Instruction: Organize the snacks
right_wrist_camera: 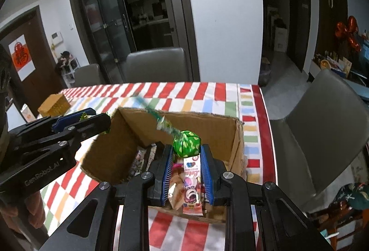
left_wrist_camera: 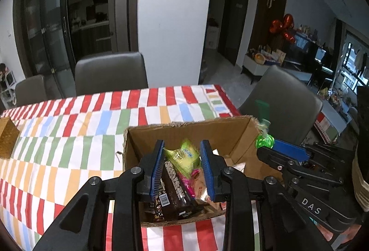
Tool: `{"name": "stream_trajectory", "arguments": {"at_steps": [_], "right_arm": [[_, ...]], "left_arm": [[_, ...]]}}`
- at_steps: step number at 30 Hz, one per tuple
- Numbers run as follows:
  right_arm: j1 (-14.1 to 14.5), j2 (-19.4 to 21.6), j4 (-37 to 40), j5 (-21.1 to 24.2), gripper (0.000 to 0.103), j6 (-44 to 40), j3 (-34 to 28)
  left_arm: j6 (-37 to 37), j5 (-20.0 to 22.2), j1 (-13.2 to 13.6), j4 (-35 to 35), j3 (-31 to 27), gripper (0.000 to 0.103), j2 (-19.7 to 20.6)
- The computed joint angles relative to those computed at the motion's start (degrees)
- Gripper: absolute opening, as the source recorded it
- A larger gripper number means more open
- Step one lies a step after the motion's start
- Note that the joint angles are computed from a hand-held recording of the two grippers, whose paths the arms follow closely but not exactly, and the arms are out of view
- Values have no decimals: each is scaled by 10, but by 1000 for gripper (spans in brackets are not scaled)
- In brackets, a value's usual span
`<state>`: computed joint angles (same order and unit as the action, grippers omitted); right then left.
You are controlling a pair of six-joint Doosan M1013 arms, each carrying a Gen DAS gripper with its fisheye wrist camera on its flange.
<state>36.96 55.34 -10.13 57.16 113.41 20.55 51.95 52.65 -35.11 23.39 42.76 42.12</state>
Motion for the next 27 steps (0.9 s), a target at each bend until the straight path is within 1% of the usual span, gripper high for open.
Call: {"name": "stream_trajectory", "arguments": {"at_steps": [1,2,3,4,5,9,11,13,17,19,22,23,27], "right_arm": [[0,4,1,9,26,1,-7],[-1,6,0,14,29,5,-10],[-1,9,0,20,33,8,-15],[-1,9,1,24,42,12,-16],[-1,9,-2,25,45,16,-16],[3,-3,-22,17,46,24,7],[6,-18,-35,-1,56,35,37],[10,-34,-59,-20,60,51,69],[20,-70,-106,-60,68,80,137],[25,-89,-129,-79,73,100,172],[36,-123,-183,-116,78,146,234],[39,-132,-203,-125,80,163,250],[52,-166,-282,-154,86,236,313]], "left_arm": [[-2,7,0,-3,-3,44,2],[-7,6,0,0,1,49,0],[-13,5,-1,6,6,49,-2],[-19,6,-3,15,11,52,-4],[-26,10,-5,27,16,56,-7],[-53,8,-14,69,44,61,-23],[-78,6,-21,97,66,66,-35],[-101,2,-26,122,87,69,-47],[-157,-7,-39,175,133,82,-74],[-182,-9,-46,197,155,85,-87],[-225,-11,-59,241,190,90,-107],[-245,-11,-65,263,205,93,-115],[-298,-16,-82,309,250,98,-140]]}}
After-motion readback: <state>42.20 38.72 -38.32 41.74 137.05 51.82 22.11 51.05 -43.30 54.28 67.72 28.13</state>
